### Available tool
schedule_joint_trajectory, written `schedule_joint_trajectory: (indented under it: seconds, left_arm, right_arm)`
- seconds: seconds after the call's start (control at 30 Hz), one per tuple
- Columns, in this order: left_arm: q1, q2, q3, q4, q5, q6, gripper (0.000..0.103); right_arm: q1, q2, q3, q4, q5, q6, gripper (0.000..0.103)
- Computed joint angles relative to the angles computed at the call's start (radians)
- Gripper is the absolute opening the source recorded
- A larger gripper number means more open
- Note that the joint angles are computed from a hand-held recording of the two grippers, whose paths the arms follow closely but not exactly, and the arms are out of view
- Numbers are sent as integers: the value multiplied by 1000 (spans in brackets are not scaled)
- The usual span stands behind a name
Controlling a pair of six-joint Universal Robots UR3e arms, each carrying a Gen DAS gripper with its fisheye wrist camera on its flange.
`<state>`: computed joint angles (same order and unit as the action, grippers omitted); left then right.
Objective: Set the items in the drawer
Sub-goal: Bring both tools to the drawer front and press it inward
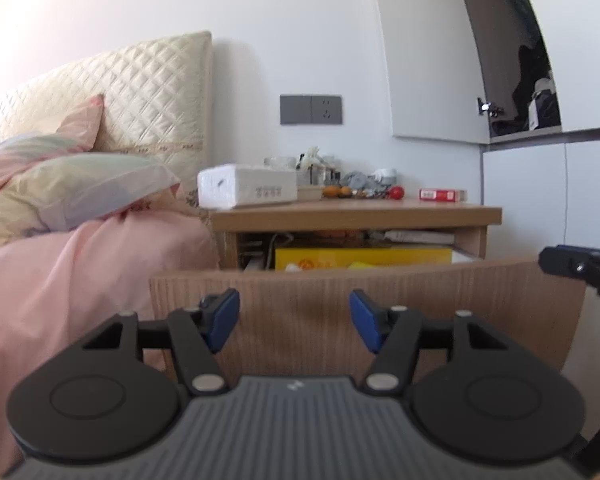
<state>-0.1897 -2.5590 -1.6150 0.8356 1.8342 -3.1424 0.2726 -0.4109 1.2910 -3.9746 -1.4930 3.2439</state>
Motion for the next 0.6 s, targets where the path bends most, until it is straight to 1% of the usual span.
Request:
schedule_joint_trajectory:
  seconds: [0.07,0.17,0.23,0.27,0.3,0.33,0.4,0.43,0.5,0.57,0.6]
  left_arm:
    - [3,4,-10,-21,-4,-3,55]
    - [11,-5,-22,12,-13,13,55]
    - [17,-14,-22,13,-9,17,48]
    - [25,-12,-30,15,-21,9,39]
    - [38,-8,-45,25,-48,-6,34]
    - [50,-5,-56,34,-71,-23,33]
    - [61,-10,-57,38,-85,-36,30]
    - [62,-15,-53,37,-86,-31,29]
    - [60,-25,-44,39,-83,-18,21]
    - [53,-37,-29,42,-70,-8,16]
    - [51,-41,-22,38,-67,-5,16]
  right_arm:
    - [2,8,-1,-3,-5,-4,16]
    - [2,19,-4,1,-4,-1,15]
    - [-1,16,-2,15,4,13,15]
    - [-2,16,-3,19,5,23,15]
    - [-2,18,-7,22,3,28,15]
    - [-2,21,-11,24,1,32,15]
    - [-2,28,-24,36,-6,38,15]
    - [-2,32,-32,45,-12,39,15]
    - [1,45,-48,58,-34,40,15]
    - [2,53,-59,63,-57,36,15]
    - [1,56,-61,64,-63,35,15]
